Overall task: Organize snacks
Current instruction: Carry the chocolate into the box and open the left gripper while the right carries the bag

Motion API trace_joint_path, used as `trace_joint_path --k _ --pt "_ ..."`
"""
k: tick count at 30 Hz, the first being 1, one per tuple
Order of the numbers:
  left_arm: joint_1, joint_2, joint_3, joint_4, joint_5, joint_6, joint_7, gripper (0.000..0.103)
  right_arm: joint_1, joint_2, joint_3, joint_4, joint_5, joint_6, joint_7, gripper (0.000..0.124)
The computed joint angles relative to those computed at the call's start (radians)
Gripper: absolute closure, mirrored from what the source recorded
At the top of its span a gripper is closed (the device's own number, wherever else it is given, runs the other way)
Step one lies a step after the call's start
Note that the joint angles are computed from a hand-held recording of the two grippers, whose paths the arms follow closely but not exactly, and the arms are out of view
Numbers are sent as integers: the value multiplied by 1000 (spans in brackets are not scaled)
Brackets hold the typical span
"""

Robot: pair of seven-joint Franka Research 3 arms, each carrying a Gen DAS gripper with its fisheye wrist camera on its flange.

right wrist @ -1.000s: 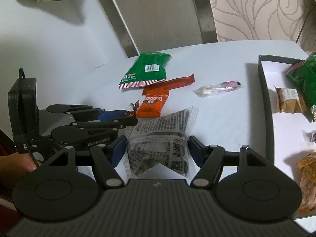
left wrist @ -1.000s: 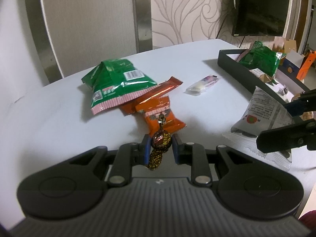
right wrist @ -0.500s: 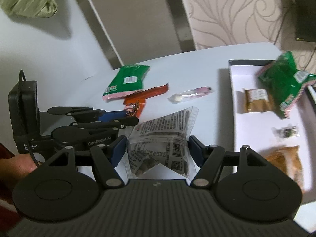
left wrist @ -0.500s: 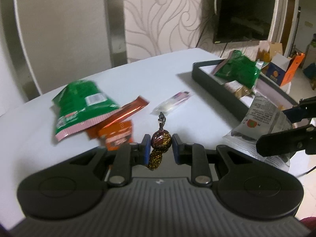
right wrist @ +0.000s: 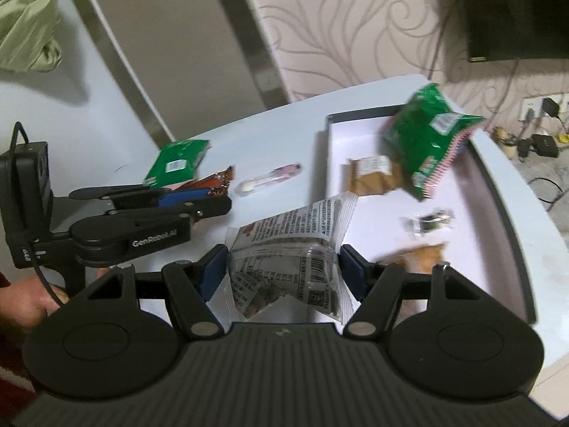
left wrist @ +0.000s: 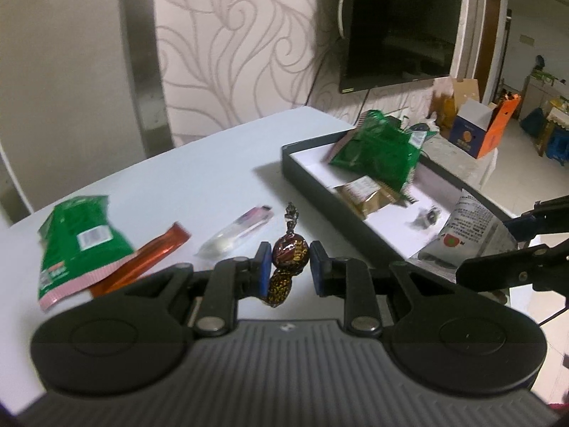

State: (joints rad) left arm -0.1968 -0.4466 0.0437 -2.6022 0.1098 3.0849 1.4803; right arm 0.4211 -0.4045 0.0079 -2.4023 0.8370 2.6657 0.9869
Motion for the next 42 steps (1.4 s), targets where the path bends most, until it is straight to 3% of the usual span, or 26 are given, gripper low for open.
trace_joint_path --k 8,16,19,23,30,35,42 --pt "-10 86 -42 81 3 32 -24 77 -37 -2 -32 -7 -11 -6 -7 51" --pt "39 170 -120 154 53 68 -104 77 -73 15 -58 16 -13 -44 -67 51" --pt "82 202 -166 183 94 76 -153 77 -87 32 -64 33 -9 -61 -96 51" --pt "186 240 -261 223 195 85 -261 77 -103 53 -70 53 3 -88 -139 51" --pt "365 305 -411 303 461 85 -518 77 -129 80 -65 76 13 -135 -205 51" --pt "408 351 -443 370 651 56 -694 77 -149 101 -57 89 1 -157 -219 51" --pt "344 409 -385 443 752 11 -776 76 -161 118 -54 101 13 -177 -244 51"
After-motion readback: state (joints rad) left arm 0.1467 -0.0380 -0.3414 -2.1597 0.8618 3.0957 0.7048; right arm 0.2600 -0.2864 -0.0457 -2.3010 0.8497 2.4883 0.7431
